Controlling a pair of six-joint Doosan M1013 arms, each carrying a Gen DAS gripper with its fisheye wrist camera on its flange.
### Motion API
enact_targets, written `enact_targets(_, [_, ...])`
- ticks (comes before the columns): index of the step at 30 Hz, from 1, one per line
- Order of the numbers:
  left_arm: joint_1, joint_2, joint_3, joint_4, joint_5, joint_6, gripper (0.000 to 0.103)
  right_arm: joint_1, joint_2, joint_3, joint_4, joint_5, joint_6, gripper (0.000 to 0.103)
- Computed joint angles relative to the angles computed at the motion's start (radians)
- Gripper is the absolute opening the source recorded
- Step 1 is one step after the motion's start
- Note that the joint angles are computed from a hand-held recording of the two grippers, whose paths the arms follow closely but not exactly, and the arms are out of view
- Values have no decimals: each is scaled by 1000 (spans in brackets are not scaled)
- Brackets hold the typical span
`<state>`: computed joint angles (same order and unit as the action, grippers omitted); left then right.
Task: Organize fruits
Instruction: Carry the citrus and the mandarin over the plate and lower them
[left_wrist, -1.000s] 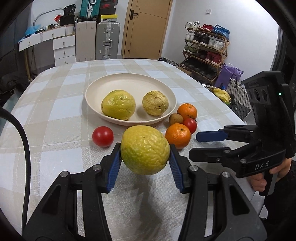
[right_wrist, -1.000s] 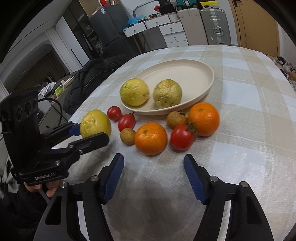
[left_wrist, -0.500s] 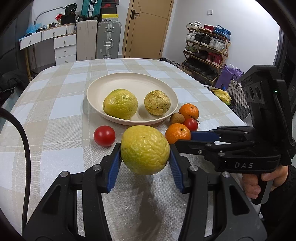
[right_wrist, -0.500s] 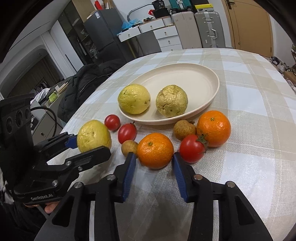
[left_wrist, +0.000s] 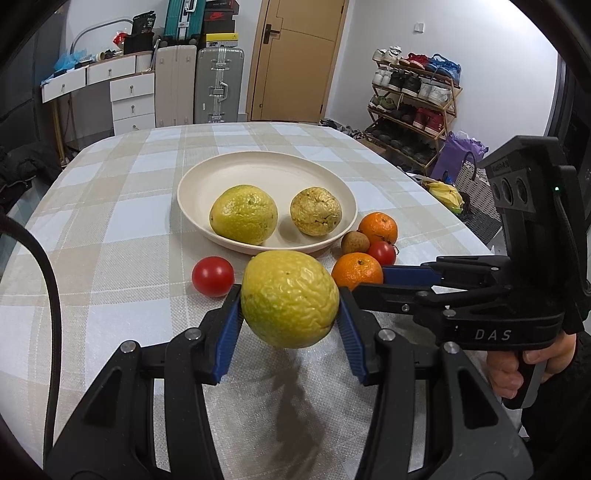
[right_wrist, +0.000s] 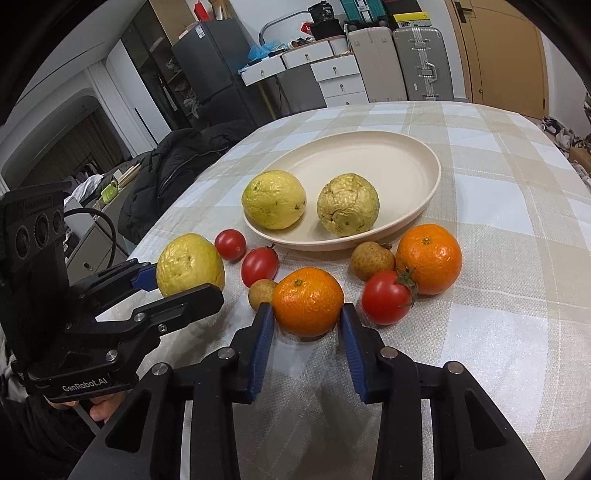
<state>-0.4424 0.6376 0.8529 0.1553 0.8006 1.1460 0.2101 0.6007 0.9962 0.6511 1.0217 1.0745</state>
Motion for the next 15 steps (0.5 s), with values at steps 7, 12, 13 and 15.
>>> enact_targets(7, [-5, -11, 16, 47, -28, -38, 47, -3, -24, 34, 51, -60, -58, 37])
enact_targets(12, [-11, -21, 33, 114, -53, -79, 47, -11, -36, 54, 100, -105, -88, 37])
enact_targets(13, [-11, -23, 35, 121, -57, -86, 47, -10, -41, 60, 98, -124, -90, 37])
enact_targets(15, [-10, -26, 40, 132, -65, -100, 47, -11, -46, 68, 103, -150, -97, 35])
